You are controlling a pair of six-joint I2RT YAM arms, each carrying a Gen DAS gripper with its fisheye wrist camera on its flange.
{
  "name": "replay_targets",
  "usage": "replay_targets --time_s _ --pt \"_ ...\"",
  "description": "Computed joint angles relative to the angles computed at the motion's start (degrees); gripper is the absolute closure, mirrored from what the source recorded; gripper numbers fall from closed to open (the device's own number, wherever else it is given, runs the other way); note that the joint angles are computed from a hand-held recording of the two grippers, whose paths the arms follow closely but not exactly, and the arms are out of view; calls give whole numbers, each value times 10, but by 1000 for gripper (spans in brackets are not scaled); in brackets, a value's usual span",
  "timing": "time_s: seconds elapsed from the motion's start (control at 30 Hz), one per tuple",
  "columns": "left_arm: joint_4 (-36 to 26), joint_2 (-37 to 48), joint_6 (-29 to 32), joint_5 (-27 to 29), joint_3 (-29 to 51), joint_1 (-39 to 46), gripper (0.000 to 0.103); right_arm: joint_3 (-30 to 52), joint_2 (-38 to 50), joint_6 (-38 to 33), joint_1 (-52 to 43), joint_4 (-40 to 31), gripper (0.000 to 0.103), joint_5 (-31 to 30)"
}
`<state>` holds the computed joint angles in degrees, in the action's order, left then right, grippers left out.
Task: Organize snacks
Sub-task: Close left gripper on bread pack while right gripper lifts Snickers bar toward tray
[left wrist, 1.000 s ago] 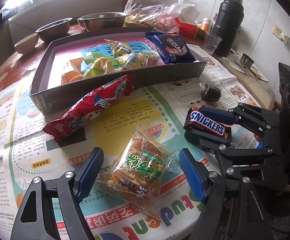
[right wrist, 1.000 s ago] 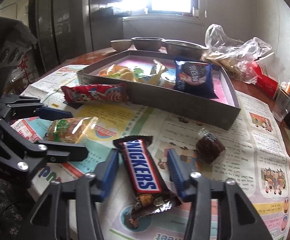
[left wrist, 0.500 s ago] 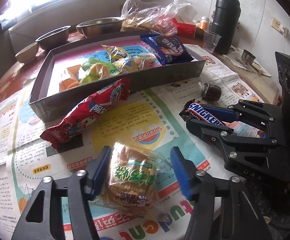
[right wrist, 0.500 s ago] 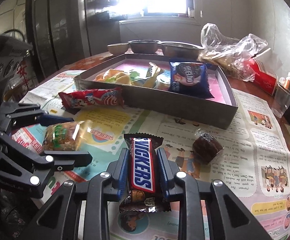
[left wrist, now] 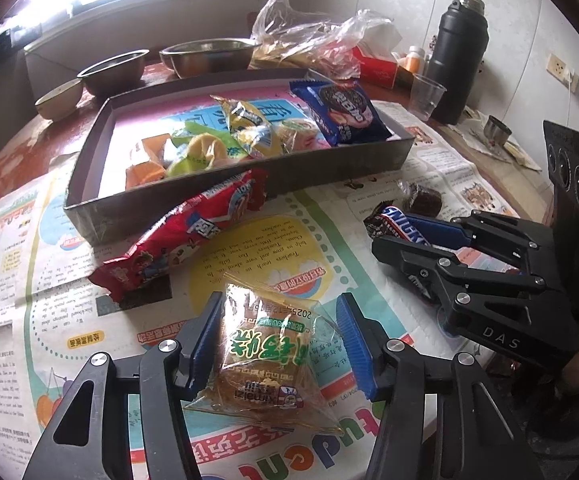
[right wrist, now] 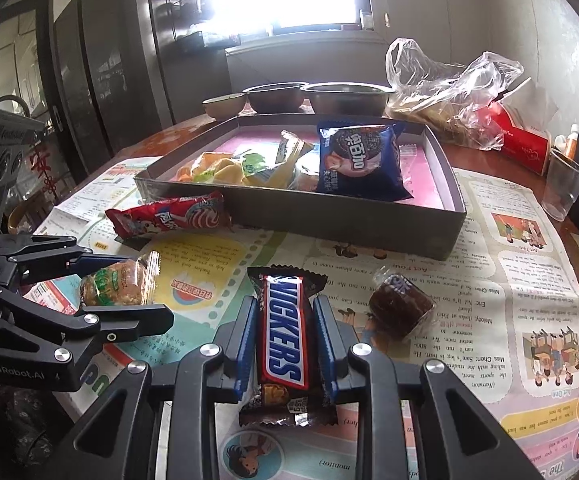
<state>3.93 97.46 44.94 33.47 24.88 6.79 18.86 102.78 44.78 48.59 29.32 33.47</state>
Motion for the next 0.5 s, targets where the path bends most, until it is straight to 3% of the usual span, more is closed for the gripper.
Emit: replay_targets --time_s 0.5 --pt "-61 -35 -33 26 45 10 45 -2 -42 -13 -12 -9 74 -4"
